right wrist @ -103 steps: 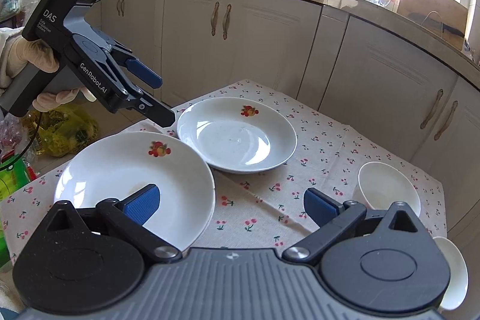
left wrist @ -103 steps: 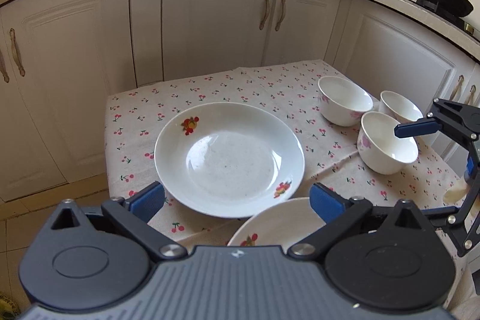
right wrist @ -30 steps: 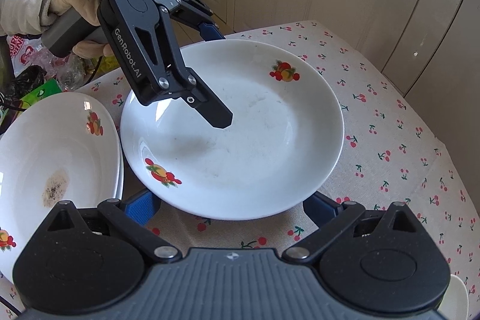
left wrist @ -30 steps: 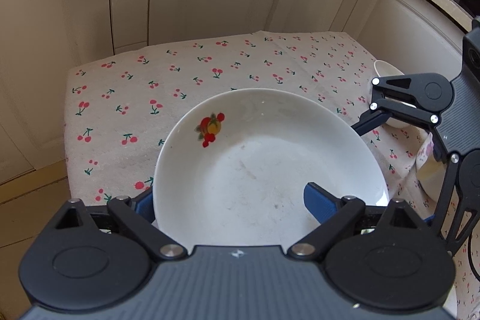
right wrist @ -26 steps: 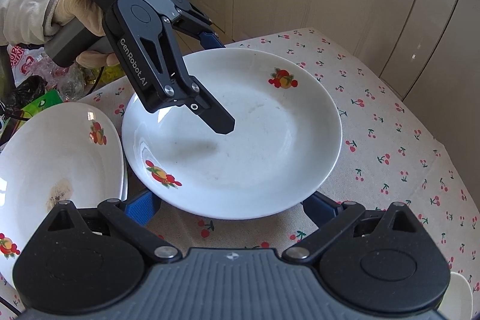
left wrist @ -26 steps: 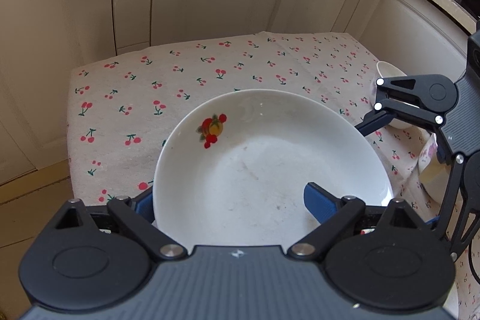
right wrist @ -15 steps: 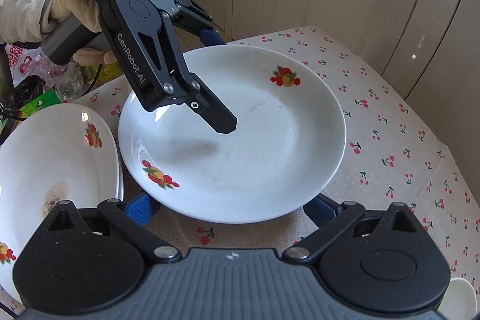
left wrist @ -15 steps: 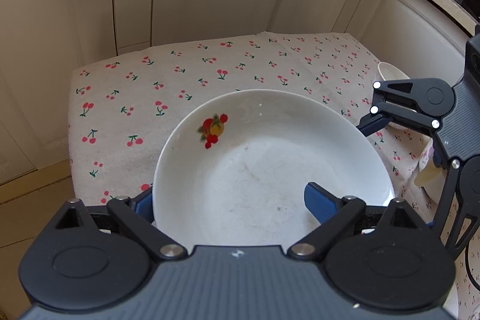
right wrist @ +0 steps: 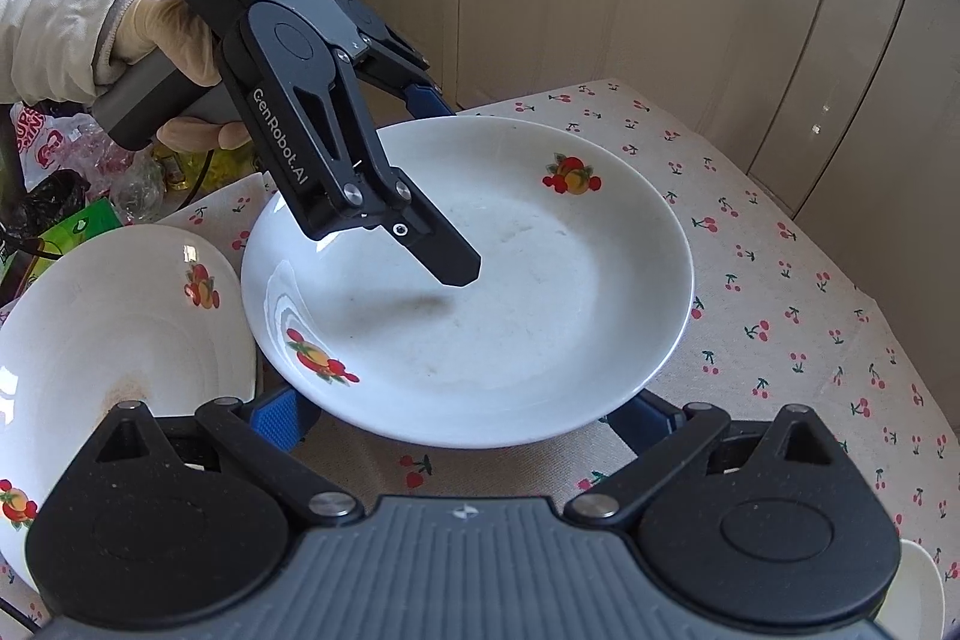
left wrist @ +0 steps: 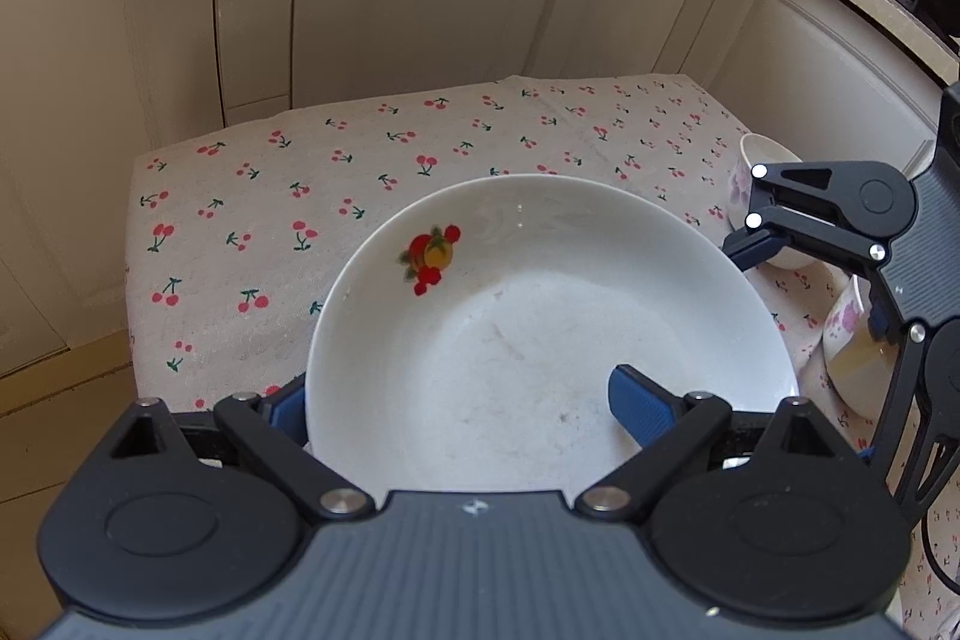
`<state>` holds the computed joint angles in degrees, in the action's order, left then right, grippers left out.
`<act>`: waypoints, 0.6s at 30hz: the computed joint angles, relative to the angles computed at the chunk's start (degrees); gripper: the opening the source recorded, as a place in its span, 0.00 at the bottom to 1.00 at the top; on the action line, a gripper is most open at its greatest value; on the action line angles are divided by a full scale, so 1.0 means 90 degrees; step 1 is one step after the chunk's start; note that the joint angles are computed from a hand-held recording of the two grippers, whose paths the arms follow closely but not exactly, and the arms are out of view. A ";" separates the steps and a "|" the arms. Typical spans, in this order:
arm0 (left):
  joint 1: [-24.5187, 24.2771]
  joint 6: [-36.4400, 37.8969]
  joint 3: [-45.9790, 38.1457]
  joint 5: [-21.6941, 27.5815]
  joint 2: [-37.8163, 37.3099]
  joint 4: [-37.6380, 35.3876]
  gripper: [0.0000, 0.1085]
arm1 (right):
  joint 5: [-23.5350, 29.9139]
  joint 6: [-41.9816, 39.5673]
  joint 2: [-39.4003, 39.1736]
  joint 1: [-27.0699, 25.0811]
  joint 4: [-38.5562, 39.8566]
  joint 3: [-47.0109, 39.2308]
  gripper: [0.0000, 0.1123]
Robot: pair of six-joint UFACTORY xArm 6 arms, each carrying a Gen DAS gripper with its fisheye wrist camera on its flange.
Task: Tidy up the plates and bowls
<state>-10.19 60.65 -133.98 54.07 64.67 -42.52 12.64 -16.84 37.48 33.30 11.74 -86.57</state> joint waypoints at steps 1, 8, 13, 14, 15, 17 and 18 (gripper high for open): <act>-0.0009 0.0000 0.0022 -0.0011 -0.0024 0.0005 0.88 | -0.0007 0.0044 -0.0022 -0.0002 -0.0048 0.0022 0.91; -0.0049 0.0314 0.0715 -0.0234 -0.0531 -0.0164 0.88 | -0.0113 0.0217 -0.0277 -0.0002 -0.0148 0.0286 0.91; -0.0083 0.0615 0.1573 -0.0464 -0.1169 -0.0336 0.88 | -0.0246 0.0549 -0.0603 0.0047 -0.0396 0.0633 0.91; -0.0091 0.0690 0.1762 -0.0521 -0.1307 -0.0374 0.88 | -0.0278 0.0651 -0.0676 0.0062 -0.0486 0.0713 0.91; -0.0094 0.0769 0.1957 -0.0573 -0.1452 -0.0412 0.88 | -0.0319 0.0809 -0.0765 0.0077 -0.0639 0.0812 0.91; -0.0100 0.0907 0.2356 -0.0667 -0.1753 -0.0492 0.88 | -0.0381 0.1141 -0.0920 0.0111 -0.0956 0.0977 0.91; -0.0107 0.0999 0.2597 -0.0731 -0.1933 -0.0544 0.88 | -0.0401 0.1281 -0.0994 0.0131 -0.1079 0.1055 0.91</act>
<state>-11.15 69.64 -110.61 47.49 47.28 -47.42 9.03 -5.31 28.53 34.48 2.03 -77.07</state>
